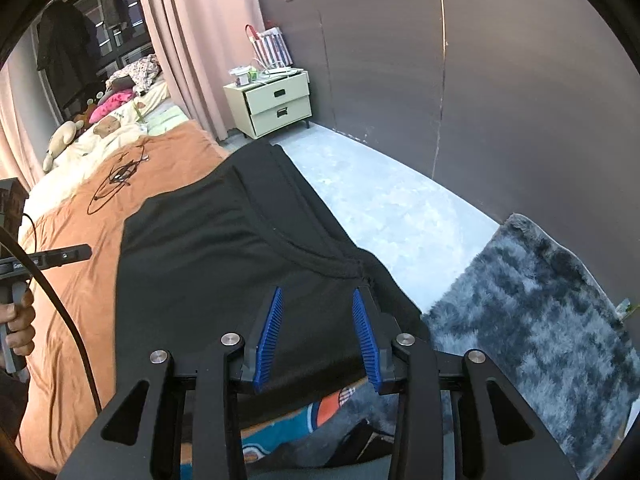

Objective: Fold small clothes

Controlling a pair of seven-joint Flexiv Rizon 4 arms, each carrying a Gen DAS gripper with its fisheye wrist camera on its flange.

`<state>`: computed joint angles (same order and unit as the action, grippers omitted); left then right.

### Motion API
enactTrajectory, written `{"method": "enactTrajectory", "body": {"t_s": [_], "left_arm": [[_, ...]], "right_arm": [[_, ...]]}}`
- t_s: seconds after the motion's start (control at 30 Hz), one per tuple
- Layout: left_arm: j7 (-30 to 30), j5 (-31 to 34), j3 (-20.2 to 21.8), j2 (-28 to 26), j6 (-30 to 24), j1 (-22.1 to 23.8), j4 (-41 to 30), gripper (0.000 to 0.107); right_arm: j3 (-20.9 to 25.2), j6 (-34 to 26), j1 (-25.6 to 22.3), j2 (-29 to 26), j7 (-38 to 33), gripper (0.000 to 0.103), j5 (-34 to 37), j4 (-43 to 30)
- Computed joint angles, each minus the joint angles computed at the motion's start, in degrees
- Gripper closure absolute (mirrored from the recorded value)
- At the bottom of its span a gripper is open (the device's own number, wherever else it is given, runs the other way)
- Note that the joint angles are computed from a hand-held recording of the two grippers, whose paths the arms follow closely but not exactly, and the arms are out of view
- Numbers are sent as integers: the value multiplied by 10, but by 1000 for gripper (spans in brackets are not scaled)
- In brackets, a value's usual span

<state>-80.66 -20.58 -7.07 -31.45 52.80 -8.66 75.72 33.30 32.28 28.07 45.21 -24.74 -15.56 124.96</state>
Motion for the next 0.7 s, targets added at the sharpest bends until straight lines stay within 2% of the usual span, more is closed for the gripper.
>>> {"method": "enactTrajectory", "body": {"t_s": [0.1,0.17,0.23,0.27,0.3,0.37,0.43,0.5,0.6,0.67,0.7], "left_arm": [[4,4,3,37,11,-2,38,60],[7,0,5,66,21,-1,70,59],[7,-2,8,91,31,-2,97,53],[11,-7,7,106,40,-1,115,45],[13,-9,7,118,48,-1,129,36],[16,-11,11,144,64,-4,159,26],[19,-15,13,168,76,-6,184,19],[23,-21,15,190,92,-8,209,8],[46,-44,13,228,126,-12,257,4],[45,-40,20,252,127,-18,279,4],[50,-47,22,267,130,-20,294,4]], "right_arm": [[19,-20,3,5,14,69,5,-12],[29,-35,6,7,21,64,6,-23],[41,-40,7,11,31,34,3,-29],[49,-42,9,15,39,29,4,-32],[52,-40,13,19,44,26,7,-37],[64,-41,17,26,55,23,8,-35],[78,-57,20,29,59,15,5,-42],[91,-76,23,30,58,13,1,-51],[108,-94,27,37,73,10,4,-62],[122,-108,26,41,78,0,1,-69],[129,-111,25,42,82,0,0,-72]]}}
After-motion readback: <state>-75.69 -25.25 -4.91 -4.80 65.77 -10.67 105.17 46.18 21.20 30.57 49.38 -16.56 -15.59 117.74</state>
